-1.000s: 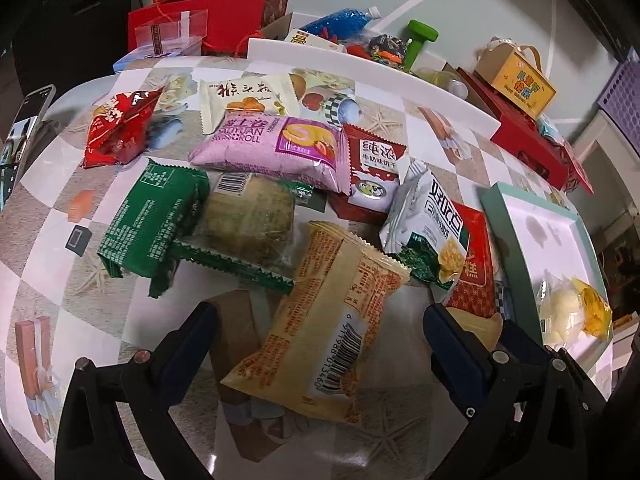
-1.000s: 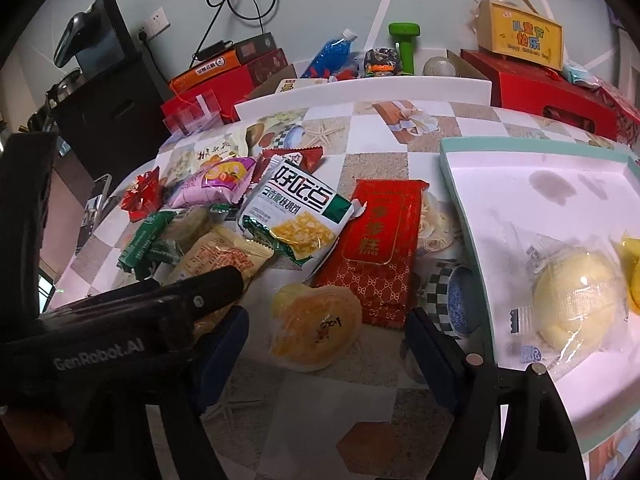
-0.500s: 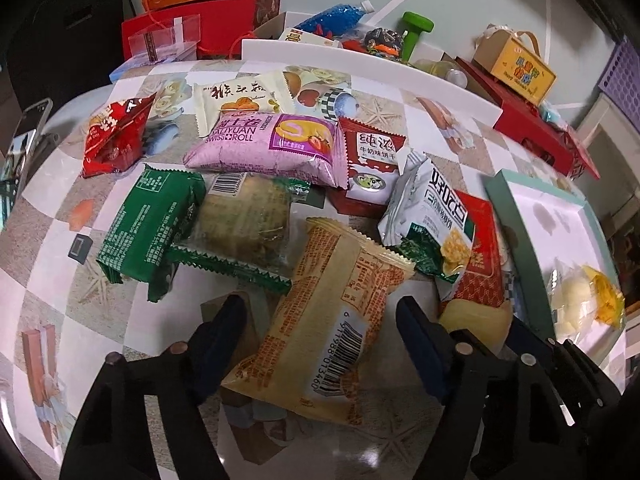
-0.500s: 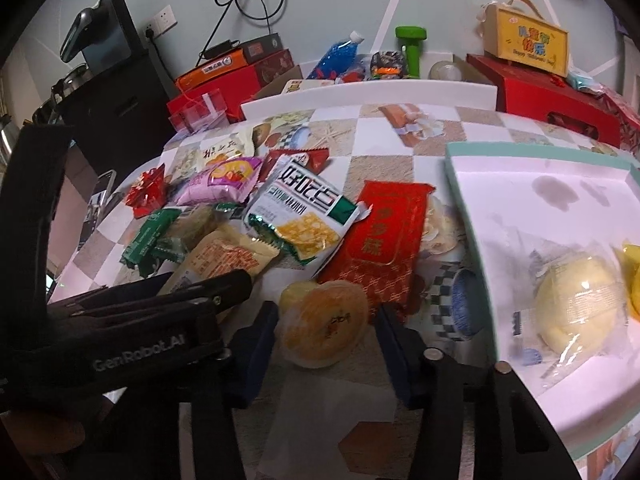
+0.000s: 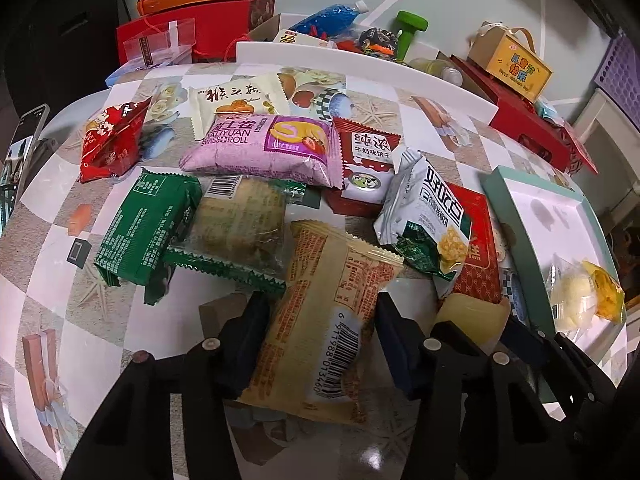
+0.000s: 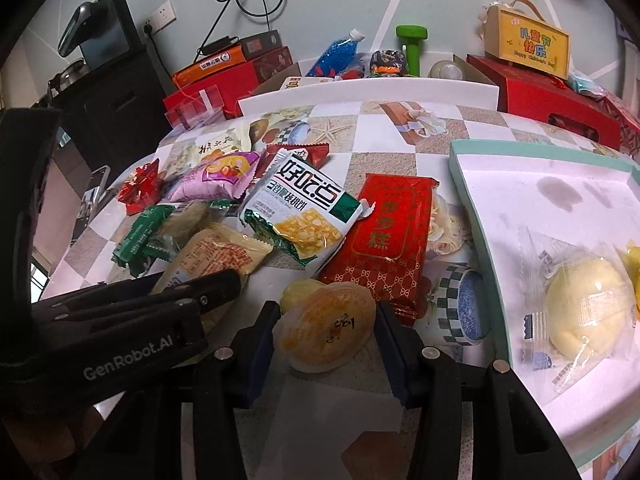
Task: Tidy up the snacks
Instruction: 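Grasp the cream wafer pack with the left tool while the right tool grasps the orange cake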
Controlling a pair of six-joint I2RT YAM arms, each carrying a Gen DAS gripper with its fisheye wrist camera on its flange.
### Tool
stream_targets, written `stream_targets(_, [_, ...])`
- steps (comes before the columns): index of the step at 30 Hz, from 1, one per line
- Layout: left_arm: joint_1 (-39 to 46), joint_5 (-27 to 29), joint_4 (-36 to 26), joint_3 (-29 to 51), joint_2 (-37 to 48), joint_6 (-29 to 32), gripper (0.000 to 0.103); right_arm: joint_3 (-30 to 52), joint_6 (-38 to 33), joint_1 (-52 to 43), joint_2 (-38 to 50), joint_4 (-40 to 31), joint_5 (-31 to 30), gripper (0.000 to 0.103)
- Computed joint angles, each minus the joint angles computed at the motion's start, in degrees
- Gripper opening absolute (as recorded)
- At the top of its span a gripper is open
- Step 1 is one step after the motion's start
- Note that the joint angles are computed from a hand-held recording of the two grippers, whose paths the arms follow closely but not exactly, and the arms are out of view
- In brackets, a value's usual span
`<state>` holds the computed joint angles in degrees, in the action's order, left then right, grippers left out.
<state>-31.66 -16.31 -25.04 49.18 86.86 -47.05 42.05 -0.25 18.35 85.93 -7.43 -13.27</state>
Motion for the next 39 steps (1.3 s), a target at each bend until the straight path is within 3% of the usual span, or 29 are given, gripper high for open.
stream_targets(8, [0.0, 0.0, 0.1, 0.0, 0.0, 0.1, 0.056, -0.3, -0.4, 1.0, -0.1, 0.7, 1.7, 0.050])
stream_targets(12, [0.3, 0.7, 1.2, -1.0, -0.9, -0.3, 0.043, -0.4, -0.6, 0.9, -0.5, 0.3, 1.4, 0.050])
stream_targets(16, [0.1, 0.7, 1.4, -1.2, -1.3, -0.3, 0.039, -0.5, -0.6, 0.4, -1.0, 0.1, 0.6, 0.050])
stream_targets(22, [-0.3, 0.6, 1.1, -1.1, -2.0, -0.1, 0.037, -0.9, -0.5, -0.4, -2.8, -0.3, -0.3, 0.050])
stream_targets(39, [-4.8, -6.5, -3.7, 0.9, -9.5, -1.0, 0.037, -2.0, 0.7, -3.8, -9.9, -1.0, -3.8, 0.050])
